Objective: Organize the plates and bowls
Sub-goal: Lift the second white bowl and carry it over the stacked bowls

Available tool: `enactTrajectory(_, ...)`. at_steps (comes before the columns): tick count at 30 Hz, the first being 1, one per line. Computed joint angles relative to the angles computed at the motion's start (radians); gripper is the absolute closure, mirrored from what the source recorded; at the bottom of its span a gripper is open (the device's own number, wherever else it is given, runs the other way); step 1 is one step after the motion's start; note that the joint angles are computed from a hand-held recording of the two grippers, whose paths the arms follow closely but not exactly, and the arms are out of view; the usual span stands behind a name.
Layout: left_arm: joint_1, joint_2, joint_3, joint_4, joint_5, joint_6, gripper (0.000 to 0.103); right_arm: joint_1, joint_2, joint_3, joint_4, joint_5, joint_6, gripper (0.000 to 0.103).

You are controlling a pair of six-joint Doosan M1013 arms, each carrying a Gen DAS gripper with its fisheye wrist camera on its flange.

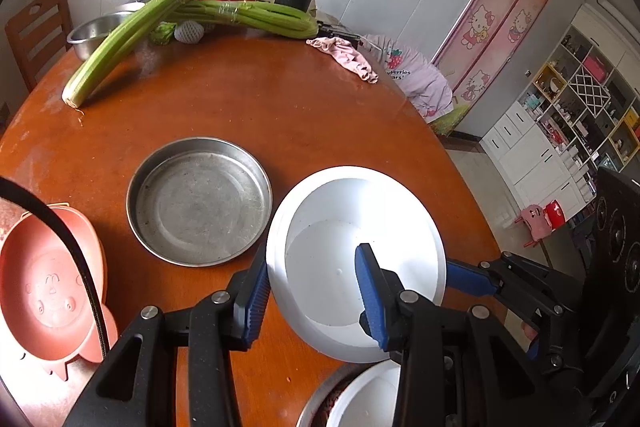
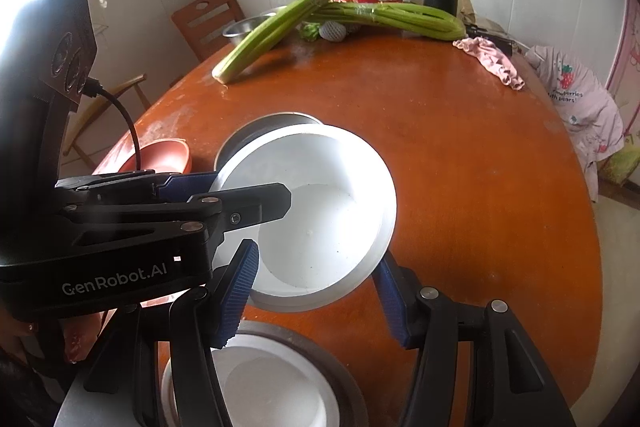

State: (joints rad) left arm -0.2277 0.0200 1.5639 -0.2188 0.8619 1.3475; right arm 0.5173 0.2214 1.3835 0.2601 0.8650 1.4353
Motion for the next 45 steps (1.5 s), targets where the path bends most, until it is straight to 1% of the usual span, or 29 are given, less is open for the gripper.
enactTrajectory(16, -0.022, -0.058, 0.038, 0.014, -0.021, -0.002, 0.062, 0.021, -0.059, 0.053, -0.036, -0.039, 0.031, 0.042)
enactTrajectory(26, -0.050, -0.101, 0.069, 0.048, -0.046, -0.018, 0.062, 0.032, -0.104, 0.098, -0.054, -0.073, 0.040, 0.042)
enactTrajectory(31, -0.065, -0.116, 0.077, 0.074, -0.044, -0.029, 0.062, 0.030, -0.125, 0.124, -0.032, -0.088, 0.038, 0.042)
enactTrajectory(45, -0.106, -0.151, 0.111, 0.114, -0.044, -0.055, 0.062, 0.028, -0.168, 0.181, 0.006, -0.098, 0.024, 0.042)
